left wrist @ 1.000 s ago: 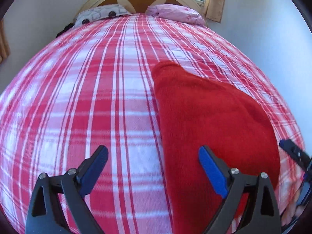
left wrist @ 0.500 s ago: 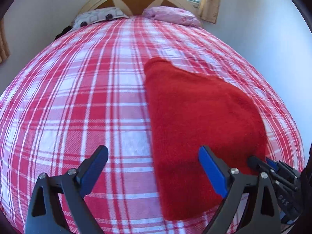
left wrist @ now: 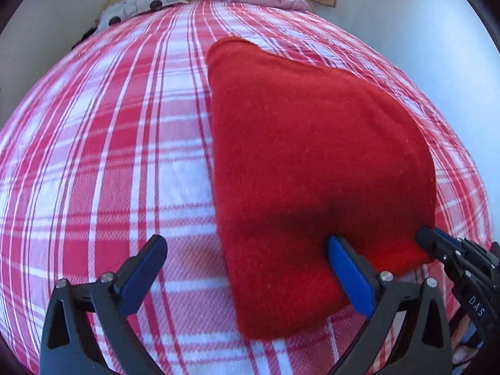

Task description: Fold small clothes

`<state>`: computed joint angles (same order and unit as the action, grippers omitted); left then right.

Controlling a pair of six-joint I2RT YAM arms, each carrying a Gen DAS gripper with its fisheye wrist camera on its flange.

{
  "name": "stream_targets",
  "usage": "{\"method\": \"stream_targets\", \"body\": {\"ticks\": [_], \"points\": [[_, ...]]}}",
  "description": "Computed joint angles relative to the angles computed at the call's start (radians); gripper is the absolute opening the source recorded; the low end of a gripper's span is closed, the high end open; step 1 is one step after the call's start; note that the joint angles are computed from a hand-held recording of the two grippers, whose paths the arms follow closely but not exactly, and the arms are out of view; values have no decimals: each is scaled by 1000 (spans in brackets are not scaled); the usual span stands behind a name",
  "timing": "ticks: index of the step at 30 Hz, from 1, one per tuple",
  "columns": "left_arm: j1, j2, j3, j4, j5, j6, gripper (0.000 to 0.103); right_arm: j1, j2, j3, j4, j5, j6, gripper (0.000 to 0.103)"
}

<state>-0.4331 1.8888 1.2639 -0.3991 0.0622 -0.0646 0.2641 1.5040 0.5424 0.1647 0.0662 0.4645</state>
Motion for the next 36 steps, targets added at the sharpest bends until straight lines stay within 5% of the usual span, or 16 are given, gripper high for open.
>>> {"method": "stream_targets", "body": {"ticks": [5,10,15,19,23,26,33,36], "points": [[38,-76,-37,-12,46,50,103,-26,-133,-22,-92,-64,-47,15],[85,-77,37,-21,103,36,103,-78,-224,34,-105,5,-105,16],[67,36,186,-6,-14,11,103,-119,26,294,-104,-75,-176,16],[52,183,360,-72,-45,-22,103,-115,312,600,-238,28,-236,16],[15,266,428,-98,-82,-7,103,-142,488,748,-345,-31,-303,16],[-21,260,401,-64,-110,8,103,-137,475,672,-281,55,-320,21],[-55,245,396,-36,-228,83,103,-220,420,561,-156,-119,-160,32],[-45,222,376,-29,-233,94,103,-214,334,468,-89,-110,-93,55]]}}
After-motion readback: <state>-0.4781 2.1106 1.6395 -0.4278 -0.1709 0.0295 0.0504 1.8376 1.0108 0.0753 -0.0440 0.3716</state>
